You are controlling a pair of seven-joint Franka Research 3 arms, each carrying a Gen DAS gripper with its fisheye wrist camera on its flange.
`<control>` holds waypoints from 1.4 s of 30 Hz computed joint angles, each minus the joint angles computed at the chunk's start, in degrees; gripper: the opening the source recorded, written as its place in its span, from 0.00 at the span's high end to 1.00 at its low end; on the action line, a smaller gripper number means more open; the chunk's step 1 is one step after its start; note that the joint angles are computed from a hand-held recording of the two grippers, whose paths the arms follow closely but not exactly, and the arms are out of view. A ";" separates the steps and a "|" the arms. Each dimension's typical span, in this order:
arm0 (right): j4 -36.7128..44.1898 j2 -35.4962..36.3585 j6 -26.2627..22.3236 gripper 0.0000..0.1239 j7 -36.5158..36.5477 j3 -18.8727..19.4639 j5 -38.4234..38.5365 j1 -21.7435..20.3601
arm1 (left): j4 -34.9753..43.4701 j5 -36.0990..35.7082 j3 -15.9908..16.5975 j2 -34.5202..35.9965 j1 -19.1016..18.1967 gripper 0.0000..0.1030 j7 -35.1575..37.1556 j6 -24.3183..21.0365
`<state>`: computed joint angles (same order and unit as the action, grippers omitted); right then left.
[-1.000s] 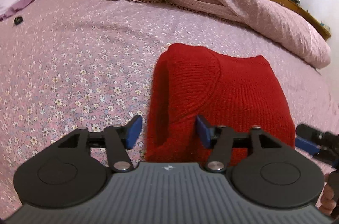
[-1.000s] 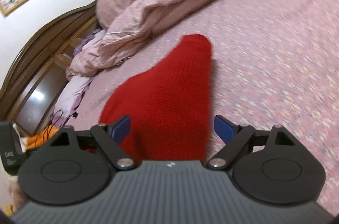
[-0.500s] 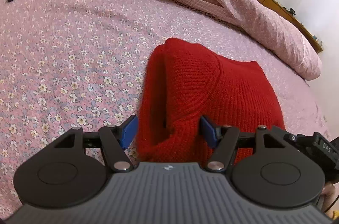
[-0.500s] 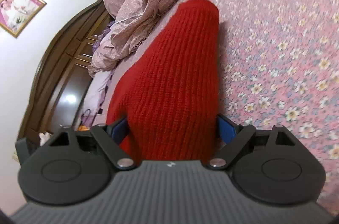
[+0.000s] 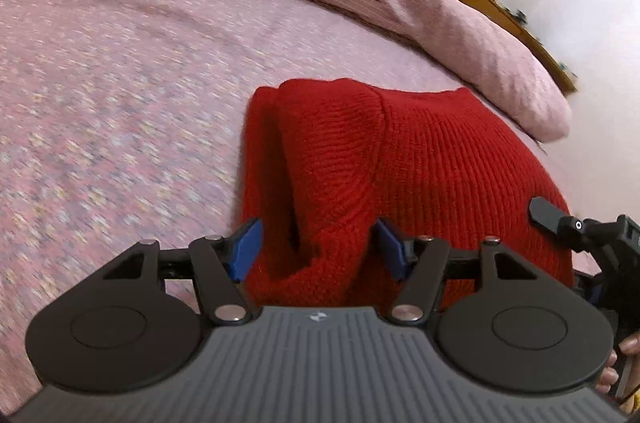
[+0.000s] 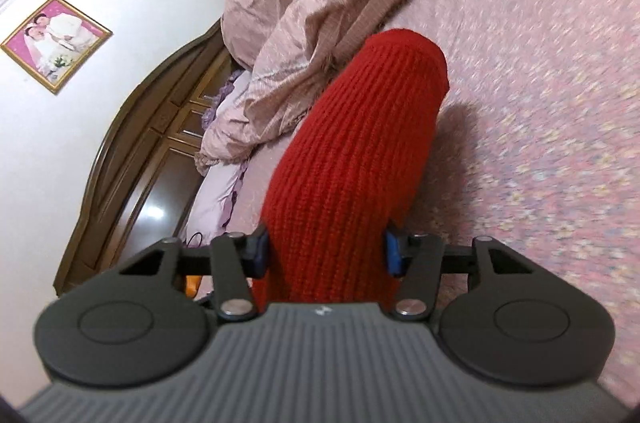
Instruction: Fold small clothes
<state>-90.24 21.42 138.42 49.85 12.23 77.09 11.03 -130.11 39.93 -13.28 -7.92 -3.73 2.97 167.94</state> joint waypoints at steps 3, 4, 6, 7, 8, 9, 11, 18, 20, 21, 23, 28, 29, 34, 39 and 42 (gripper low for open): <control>-3.69 -3.37 -0.43 0.55 -0.13 -1.10 -0.05 -1.17 | 0.94 -4.10 -0.03 1.05 -2.33 0.34 4.19 0.60; -5.02 -4.53 -0.47 0.55 -0.23 -1.61 -0.06 -1.43 | 1.64 -5.20 -0.22 1.60 -3.11 0.34 5.56 0.31; -7.85 -6.97 -0.69 0.55 -0.22 -2.74 0.32 -1.98 | 3.32 -6.93 -0.57 2.85 -4.61 0.34 8.55 -0.68; -9.32 -8.10 -0.41 0.55 -0.73 -3.24 0.64 -2.03 | 4.19 -7.80 -0.67 3.43 -5.36 0.34 10.21 -1.44; -10.80 -9.30 -0.09 0.55 -1.21 -3.79 0.76 -2.04 | 5.17 -8.80 -0.82 4.08 -6.21 0.34 12.11 -2.37; -12.54 -10.68 0.19 0.55 -1.60 -4.41 0.98 -2.12 | 6.17 -9.48 -0.95 4.68 -6.93 0.34 13.61 -3.35; -15.21 -12.66 0.42 0.55 -2.17 -5.47 1.41 -2.00 | 7.43 -9.74 -1.25 5.40 -8.15 0.34 15.40 -5.11; -20.44 -14.40 3.25 0.54 0.64 -7.88 -3.35 -0.77 | 10.05 -8.43 -1.43 7.11 -10.88 0.33 15.82 -10.58; -20.67 -13.72 5.31 0.53 -0.49 -7.73 -5.59 -0.23 | 10.53 -7.55 -1.22 7.51 -11.20 0.33 15.48 -11.51; -20.54 -13.23 6.11 0.52 -1.02 -7.58 -6.62 0.02 | 10.53 -6.70 -1.17 7.52 -11.35 0.33 14.97 -11.94; -20.26 -12.58 6.98 0.50 -2.99 -7.21 -6.79 0.05 | 10.65 -4.86 -1.26 7.37 -11.73 0.33 13.51 -13.14; -21.14 -13.28 7.02 0.48 -4.73 -6.95 -6.55 -0.46 | 10.41 -2.87 -1.56 6.67 -12.38 0.32 10.71 -15.39; -21.52 -13.80 7.75 0.46 -4.77 -6.90 -6.80 -0.20 | 10.34 -2.72 -1.65 6.50 -12.48 0.32 10.42 -15.76; -26.62 -19.04 15.81 0.47 -3.51 -6.88 -7.55 1.97 | 10.16 -1.86 -2.15 5.68 -12.93 0.32 9.52 -18.09; -30.53 -22.49 25.70 0.69 -4.02 -6.80 -8.67 5.15 | 10.37 -0.56 -2.54 5.75 -13.28 0.32 8.89 -19.95; -30.57 -21.66 27.32 0.73 -1.87 -6.83 -13.62 6.27 | 11.13 1.33 -2.81 6.24 -13.68 0.32 8.53 -22.28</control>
<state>-120.81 -0.24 165.73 47.99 5.40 63.47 17.30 -118.98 41.26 -16.09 -1.68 -17.40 11.50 145.66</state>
